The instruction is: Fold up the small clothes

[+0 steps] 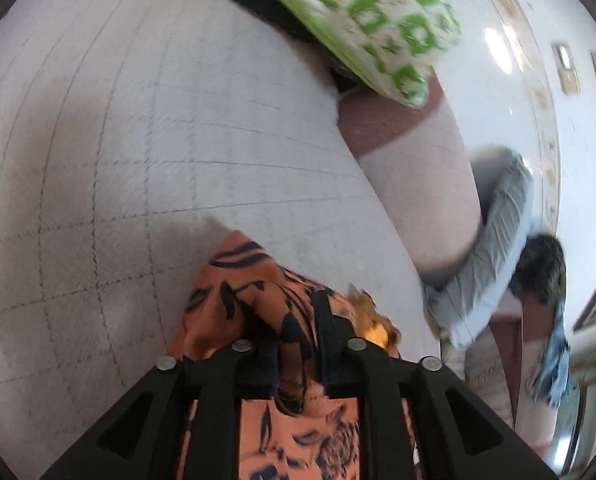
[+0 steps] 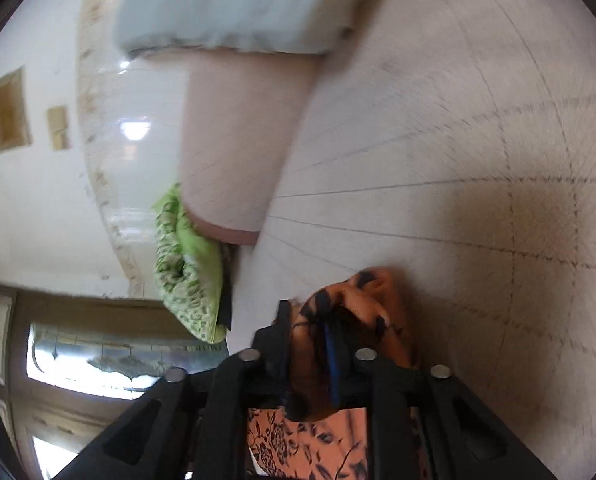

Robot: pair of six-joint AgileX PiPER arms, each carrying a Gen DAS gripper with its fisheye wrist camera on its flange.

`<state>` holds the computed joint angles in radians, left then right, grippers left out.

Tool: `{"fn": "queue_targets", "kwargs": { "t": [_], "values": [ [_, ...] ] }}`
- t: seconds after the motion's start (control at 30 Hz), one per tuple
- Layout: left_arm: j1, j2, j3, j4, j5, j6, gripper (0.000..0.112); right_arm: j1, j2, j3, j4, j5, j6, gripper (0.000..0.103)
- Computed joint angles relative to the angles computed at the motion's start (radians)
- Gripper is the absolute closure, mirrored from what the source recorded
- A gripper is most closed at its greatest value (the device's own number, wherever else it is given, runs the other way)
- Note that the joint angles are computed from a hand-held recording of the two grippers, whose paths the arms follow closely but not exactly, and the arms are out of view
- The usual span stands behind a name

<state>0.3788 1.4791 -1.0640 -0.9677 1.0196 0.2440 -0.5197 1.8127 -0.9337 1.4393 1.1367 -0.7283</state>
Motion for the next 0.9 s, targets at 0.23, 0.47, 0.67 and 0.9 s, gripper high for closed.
{"fn": "queue_targets", "kwargs": {
  "t": [0.23, 0.47, 0.67, 0.9],
  "values": [
    [0.141, -0.304, 0.189, -0.178, -0.150, 0.017, 0.038, -0.082, -0.128, 0.074, 0.106, -0.060, -0.094, 0.026],
    [-0.328, -0.409, 0.077, 0.455, -0.117, -0.414, 0.034, 0.183, -0.418, 0.071, -0.182, -0.160, -0.061, 0.036],
    [-0.793, -0.317, 0.096, 0.875, -0.140, -0.846, 0.034, 0.722, -0.361, 0.051, -0.474, -0.412, 0.214, 0.054],
    [-0.699, -0.223, 0.066, 0.908, -0.191, -0.753, 0.034, 0.836, -0.141, -0.140, -0.663, -0.539, 0.434, 0.056]
  ]
}}
